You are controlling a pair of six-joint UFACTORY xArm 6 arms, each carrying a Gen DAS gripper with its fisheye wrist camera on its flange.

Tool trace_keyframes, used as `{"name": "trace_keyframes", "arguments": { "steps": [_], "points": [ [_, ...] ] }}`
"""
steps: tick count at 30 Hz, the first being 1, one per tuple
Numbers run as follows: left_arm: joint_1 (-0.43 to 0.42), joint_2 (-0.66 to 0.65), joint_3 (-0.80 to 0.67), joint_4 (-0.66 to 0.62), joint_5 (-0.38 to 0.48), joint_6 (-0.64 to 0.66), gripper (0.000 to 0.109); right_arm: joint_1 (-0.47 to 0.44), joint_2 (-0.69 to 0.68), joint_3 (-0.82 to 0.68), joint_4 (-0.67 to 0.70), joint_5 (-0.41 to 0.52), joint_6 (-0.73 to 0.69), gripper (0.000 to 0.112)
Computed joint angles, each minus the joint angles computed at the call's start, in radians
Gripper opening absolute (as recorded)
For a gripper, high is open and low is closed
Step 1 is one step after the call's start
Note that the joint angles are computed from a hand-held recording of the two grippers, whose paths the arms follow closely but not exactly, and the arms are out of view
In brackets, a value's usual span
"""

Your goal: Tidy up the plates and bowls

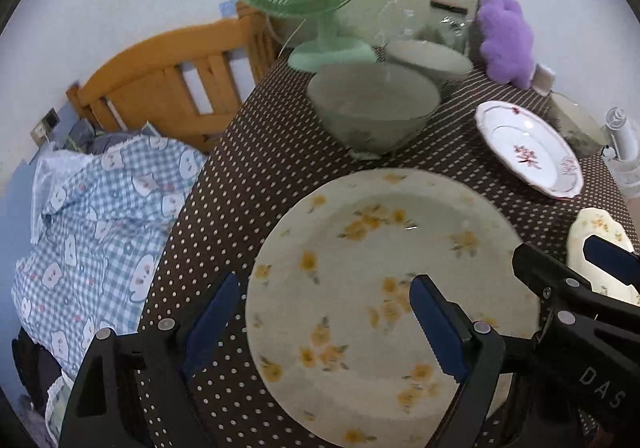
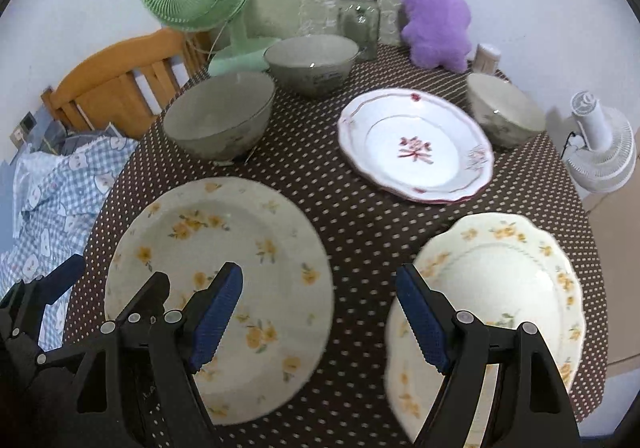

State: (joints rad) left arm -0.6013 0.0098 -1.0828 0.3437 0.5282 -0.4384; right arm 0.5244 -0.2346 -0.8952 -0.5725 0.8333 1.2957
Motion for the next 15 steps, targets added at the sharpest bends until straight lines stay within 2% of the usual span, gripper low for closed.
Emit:
{"name": "trace_keyframes", "arguments": {
  "steps": [7, 15],
  "points": [
    [0.028, 0.051, -0.023, -0.052, 0.015, 0.039, 0.086, -0.01, 0.099, -0.051, 0.038, -0.027, -0.031, 0.081],
    [0.042, 0.112, -0.063, -0.123, 0.022, 0.107, 0.078, -0.03, 0.157, -0.077, 0.078, -0.027, -0.055, 0.081]
  ]
}}
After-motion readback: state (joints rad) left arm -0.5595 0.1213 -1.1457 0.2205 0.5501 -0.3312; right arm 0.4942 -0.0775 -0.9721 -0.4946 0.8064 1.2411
